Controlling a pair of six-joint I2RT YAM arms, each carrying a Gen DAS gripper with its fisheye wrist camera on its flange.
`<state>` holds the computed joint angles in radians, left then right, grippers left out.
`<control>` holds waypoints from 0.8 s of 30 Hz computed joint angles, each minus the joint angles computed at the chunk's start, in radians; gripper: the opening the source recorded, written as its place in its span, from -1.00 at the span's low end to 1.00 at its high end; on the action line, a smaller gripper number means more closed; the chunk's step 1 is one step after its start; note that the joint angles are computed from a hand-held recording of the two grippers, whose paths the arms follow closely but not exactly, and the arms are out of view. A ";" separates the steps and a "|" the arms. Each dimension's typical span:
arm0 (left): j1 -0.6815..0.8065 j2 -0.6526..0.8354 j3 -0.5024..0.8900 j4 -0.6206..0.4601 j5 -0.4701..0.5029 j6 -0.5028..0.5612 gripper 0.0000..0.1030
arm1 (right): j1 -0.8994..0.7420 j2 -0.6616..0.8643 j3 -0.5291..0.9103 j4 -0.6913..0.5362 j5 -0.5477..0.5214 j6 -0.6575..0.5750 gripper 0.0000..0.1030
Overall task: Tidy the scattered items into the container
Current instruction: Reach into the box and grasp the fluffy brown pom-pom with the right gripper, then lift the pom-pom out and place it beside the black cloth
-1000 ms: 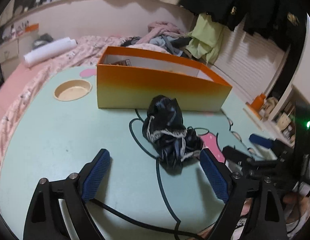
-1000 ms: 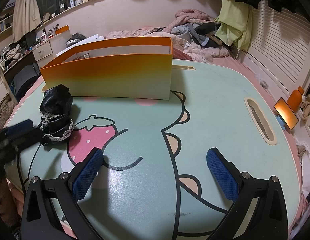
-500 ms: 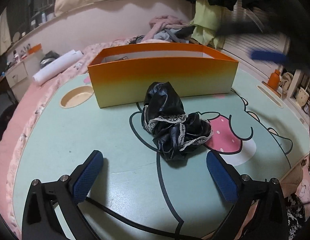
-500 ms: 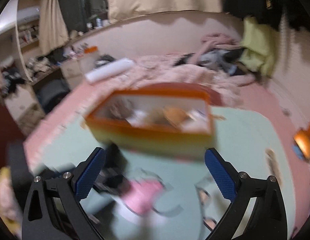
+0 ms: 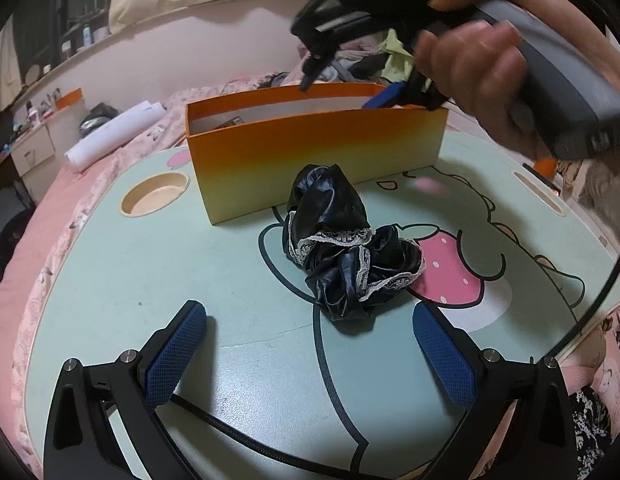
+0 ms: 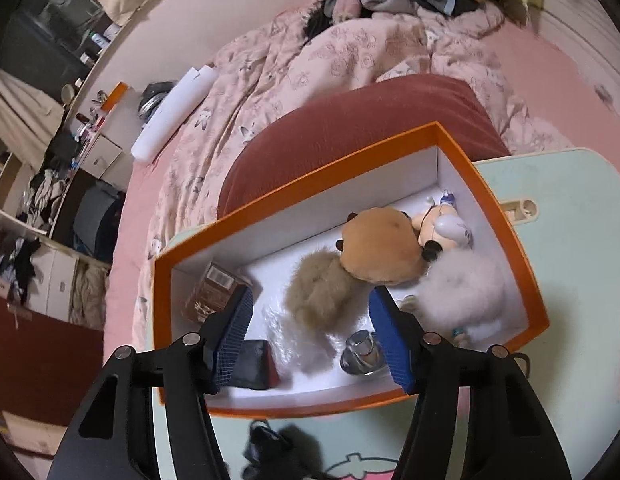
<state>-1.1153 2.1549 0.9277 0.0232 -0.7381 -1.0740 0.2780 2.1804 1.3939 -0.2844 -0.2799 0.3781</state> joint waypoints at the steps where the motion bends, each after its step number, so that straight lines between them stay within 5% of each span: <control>1: 0.000 -0.001 -0.003 0.007 0.002 0.006 1.00 | 0.008 0.011 0.028 -0.020 0.016 -0.008 0.17; 6: -0.001 -0.002 -0.008 0.016 0.004 0.012 1.00 | 0.069 0.082 0.143 -0.144 0.129 -0.057 0.17; 11: -0.001 -0.003 -0.009 0.021 0.005 0.017 1.00 | 0.072 0.223 0.297 -0.256 0.132 0.018 -0.16; 14: 0.009 -0.010 -0.022 0.040 0.009 0.034 1.00 | 0.063 0.195 0.225 -0.168 0.149 0.065 -0.50; 24: 0.009 -0.011 -0.021 0.041 0.010 0.039 1.00 | 0.005 -0.158 -0.260 0.289 -0.077 0.003 -0.53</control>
<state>-1.1066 2.1436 0.9068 0.0639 -0.7279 -1.0350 0.2835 2.0227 1.1340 0.0048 -0.3567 0.3814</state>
